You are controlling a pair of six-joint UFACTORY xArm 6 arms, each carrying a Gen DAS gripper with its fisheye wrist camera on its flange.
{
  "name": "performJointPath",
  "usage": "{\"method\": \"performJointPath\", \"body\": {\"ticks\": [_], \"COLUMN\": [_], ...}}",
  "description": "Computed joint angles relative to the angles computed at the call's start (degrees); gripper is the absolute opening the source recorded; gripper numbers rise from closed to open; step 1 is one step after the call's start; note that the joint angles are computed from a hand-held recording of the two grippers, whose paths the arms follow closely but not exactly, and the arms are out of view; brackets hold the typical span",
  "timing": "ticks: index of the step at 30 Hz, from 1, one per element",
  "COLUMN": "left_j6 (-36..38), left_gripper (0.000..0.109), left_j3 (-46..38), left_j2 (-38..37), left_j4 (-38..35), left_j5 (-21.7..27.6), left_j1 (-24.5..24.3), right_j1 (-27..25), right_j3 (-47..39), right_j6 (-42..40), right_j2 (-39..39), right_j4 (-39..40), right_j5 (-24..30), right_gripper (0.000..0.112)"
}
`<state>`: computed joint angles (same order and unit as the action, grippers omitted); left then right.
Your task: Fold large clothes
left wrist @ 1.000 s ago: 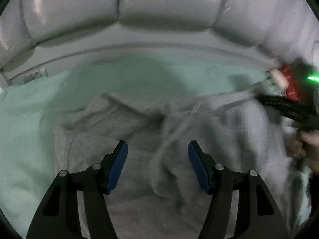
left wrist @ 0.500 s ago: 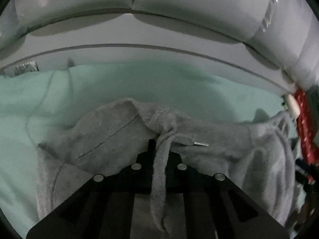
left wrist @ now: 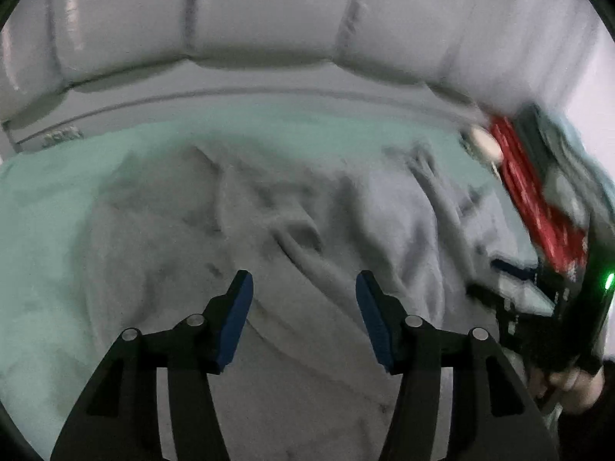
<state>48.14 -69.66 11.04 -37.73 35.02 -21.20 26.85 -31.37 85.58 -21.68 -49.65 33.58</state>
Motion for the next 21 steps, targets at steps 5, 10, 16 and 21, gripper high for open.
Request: {"method": "performJointPath", "body": {"ticks": [5, 10, 16, 21], "left_j6": [-11.2, -3.6, -0.3, -0.1], "left_gripper": [0.059, 0.059, 0.059, 0.059], "left_j3": [6.8, 10.4, 17.4, 23.8], "left_j2": [-0.7, -3.5, -12.9, -22.7], "left_j4": [14.8, 9.9, 8.0, 8.1], "left_j5": [-4.4, -4.1, -3.2, 2.5], "left_j1": [-0.1, 2.0, 5.2, 9.1], "right_j1": [3.5, 3.4, 7.3, 14.5], "right_j3": [-1.2, 2.2, 4.9, 7.8], "right_j6": [-1.0, -4.2, -4.6, -2.6], "right_j2": [2.3, 0.9, -7.8, -17.8], "right_j4": [0.4, 7.6, 9.5, 12.0], "right_j5": [1.5, 0.3, 8.8, 19.9], "right_gripper": [0.062, 0.07, 0.074, 0.075]}}
